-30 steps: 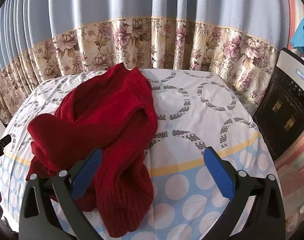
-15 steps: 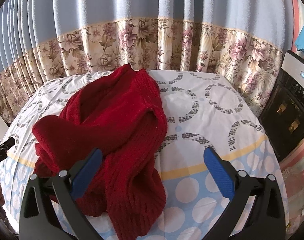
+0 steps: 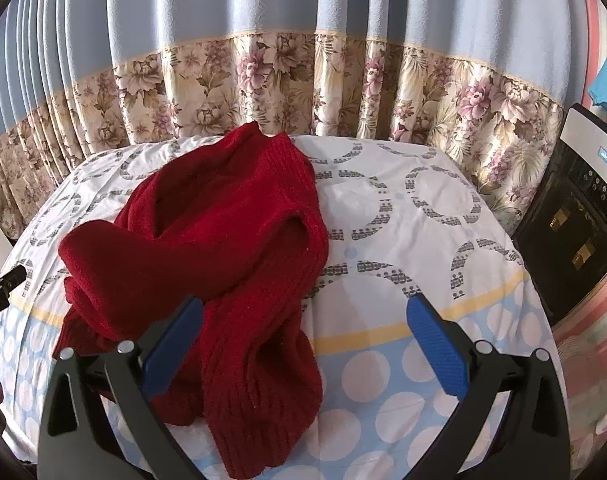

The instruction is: Fold small clothes

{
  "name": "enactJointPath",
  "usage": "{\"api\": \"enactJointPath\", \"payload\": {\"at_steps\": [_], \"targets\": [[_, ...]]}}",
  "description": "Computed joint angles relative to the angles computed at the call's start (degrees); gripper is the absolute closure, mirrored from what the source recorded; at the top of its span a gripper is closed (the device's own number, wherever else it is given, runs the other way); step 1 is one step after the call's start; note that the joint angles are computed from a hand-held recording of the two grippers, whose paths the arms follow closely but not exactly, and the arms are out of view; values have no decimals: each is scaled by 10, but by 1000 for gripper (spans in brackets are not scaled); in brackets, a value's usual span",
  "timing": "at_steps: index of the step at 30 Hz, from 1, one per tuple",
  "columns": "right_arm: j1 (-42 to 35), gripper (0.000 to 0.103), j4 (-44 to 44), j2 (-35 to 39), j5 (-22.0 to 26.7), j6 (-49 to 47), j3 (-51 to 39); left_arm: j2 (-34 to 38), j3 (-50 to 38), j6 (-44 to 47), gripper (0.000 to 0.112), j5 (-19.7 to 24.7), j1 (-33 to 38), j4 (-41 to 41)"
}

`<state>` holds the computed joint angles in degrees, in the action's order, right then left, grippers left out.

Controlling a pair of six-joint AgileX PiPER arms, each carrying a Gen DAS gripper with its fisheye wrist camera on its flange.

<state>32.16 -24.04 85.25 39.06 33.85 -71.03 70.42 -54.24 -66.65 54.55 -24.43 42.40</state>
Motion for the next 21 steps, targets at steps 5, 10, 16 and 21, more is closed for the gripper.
{"api": "enactJointPath", "payload": {"at_steps": [5,10,16,21], "targets": [[-3,2,6,5,5,1,-9,6,-6,-1,12,8,-7,2],[-3,2,3,9,0,8,-15,11,-13,-2,12,12,-9,5],[17,2,-29,13,8,33,-19,17,-14,-6,12,22,-22,17],[17,2,-22,14,2,31,-21,18,-15,-7,12,23,-25,18]]}}
